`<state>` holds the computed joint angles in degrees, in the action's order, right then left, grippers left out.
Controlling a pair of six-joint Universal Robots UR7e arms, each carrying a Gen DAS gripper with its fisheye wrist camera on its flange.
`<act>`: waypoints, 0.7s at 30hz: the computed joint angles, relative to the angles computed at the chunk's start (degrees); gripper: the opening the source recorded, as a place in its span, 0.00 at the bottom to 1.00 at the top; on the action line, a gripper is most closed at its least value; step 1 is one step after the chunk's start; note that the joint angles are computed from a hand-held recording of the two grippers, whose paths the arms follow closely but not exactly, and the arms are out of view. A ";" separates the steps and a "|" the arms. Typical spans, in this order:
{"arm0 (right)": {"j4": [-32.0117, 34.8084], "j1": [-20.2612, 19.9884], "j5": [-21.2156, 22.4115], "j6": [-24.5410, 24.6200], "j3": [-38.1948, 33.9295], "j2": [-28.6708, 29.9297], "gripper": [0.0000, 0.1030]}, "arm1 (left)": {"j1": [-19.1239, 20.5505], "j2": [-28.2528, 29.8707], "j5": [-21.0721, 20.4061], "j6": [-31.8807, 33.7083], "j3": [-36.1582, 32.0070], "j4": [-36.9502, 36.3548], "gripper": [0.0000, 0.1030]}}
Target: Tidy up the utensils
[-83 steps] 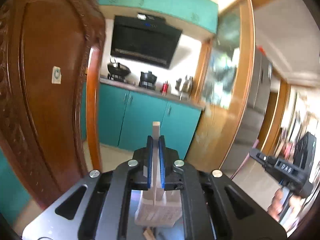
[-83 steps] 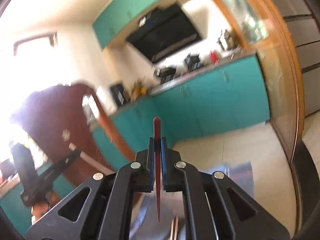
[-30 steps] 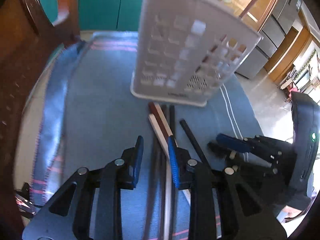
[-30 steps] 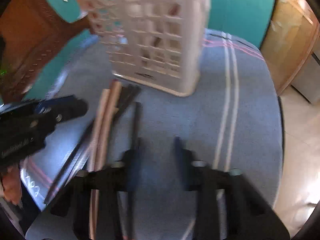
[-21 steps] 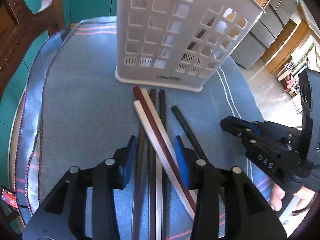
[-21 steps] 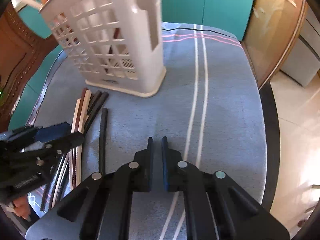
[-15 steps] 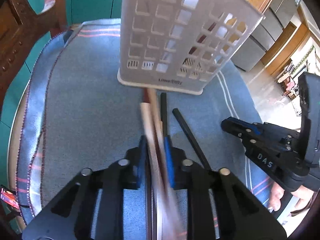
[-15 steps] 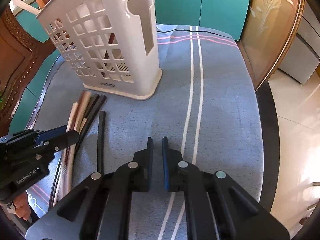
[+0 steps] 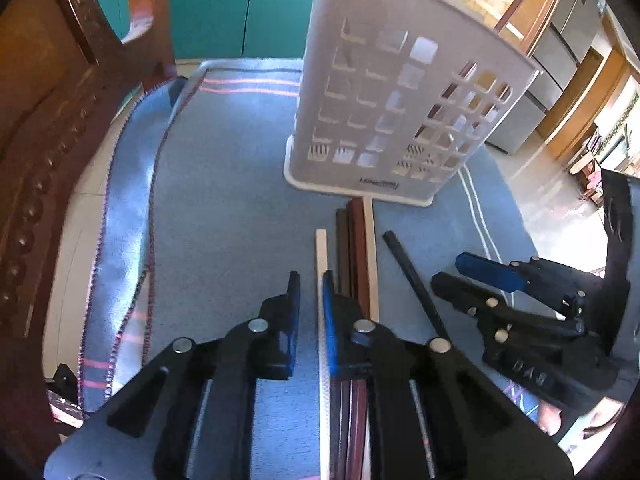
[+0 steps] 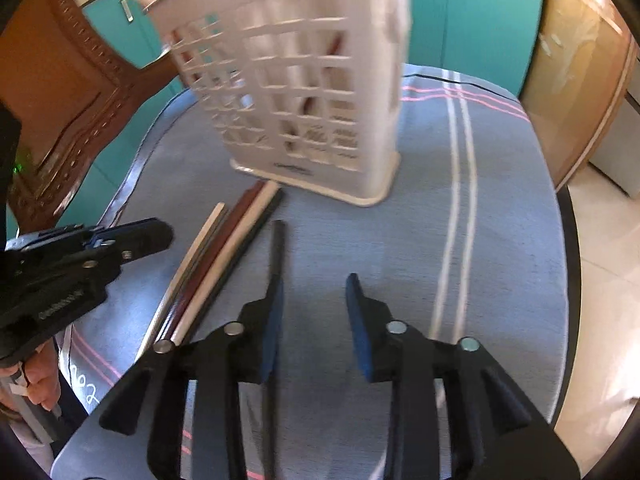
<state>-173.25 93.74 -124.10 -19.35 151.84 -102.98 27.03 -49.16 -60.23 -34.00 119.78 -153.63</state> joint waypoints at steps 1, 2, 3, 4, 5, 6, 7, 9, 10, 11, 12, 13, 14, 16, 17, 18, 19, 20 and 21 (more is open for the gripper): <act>-0.73 0.51 -0.77 -0.03 -0.11 1.43 0.32 | 0.05 -0.11 0.02 0.07 0.28 0.33 0.17; -1.68 1.11 -1.89 0.07 -0.03 2.78 0.32 | 0.15 -0.12 0.03 0.23 0.17 0.74 0.19; -4.11 1.76 -3.58 -0.23 0.09 5.01 0.32 | 0.23 0.25 -0.04 0.32 -0.13 1.00 0.21; -6.84 2.22 -4.54 -1.21 0.21 6.65 0.32 | 0.32 0.72 -0.10 0.40 -0.55 1.43 0.21; -8.69 2.95 -5.95 -1.81 0.16 8.28 0.32 | 0.14 0.34 -0.08 0.13 -0.62 2.48 0.21; -9.90 3.43 -6.85 -2.15 0.16 9.36 0.32 | 0.13 0.80 0.32 -0.19 -1.06 3.65 0.21; -10.30 3.64 -7.15 -2.07 0.24 9.69 0.32 | 0.07 1.19 0.85 -0.74 -1.36 4.76 0.22; -9.81 3.73 -7.57 -1.66 0.11 9.55 0.32 | -0.08 1.50 1.15 -0.83 -1.52 5.25 0.23; -9.61 3.75 -7.94 -1.36 -0.03 9.59 0.32 | -0.21 1.79 1.41 -0.85 -1.64 5.58 0.23; -9.58 3.66 -8.28 -1.13 0.06 9.44 0.32 | -0.34 1.84 1.85 -1.01 -1.69 6.10 0.23; -8.83 3.47 -8.88 -0.42 -0.13 8.89 0.32 | -0.58 1.85 2.96 -1.62 -1.78 7.24 0.23; -8.02 3.03 -9.28 -0.19 0.06 7.60 0.32 | -0.72 2.12 3.91 -2.04 -2.10 8.10 0.23; -7.23 2.26 -9.36 -0.07 0.11 6.28 0.32 | -0.60 2.17 5.01 -2.21 -2.16 8.77 0.23; -5.04 0.87 -8.05 0.03 -0.17 3.79 0.32 | 0.03 1.93 4.72 -1.72 -2.01 8.06 0.23; -4.76 0.57 -7.57 -0.15 -0.16 3.23 0.32 | 0.04 2.04 4.58 -1.34 -1.98 7.80 0.24; -5.11 0.60 -7.72 -0.46 -0.12 3.41 0.32 | -0.01 2.15 4.75 -1.08 -2.03 7.94 0.25; -5.83 0.59 -8.00 -0.98 -0.08 3.97 0.32 | -0.07 2.23 4.93 -0.77 -2.15 8.14 0.26; -7.37 0.88 -8.74 -1.81 -0.03 5.07 0.32 | -0.24 2.39 5.09 -0.65 -2.25 8.31 0.28; -8.45 1.21 -9.25 -2.49 -0.03 5.92 0.32 | -0.43 2.61 5.29 -0.58 -2.43 8.56 0.30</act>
<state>-181.71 94.94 -133.35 -21.85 151.82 -97.05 26.60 -46.55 -54.94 -34.58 117.35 -145.07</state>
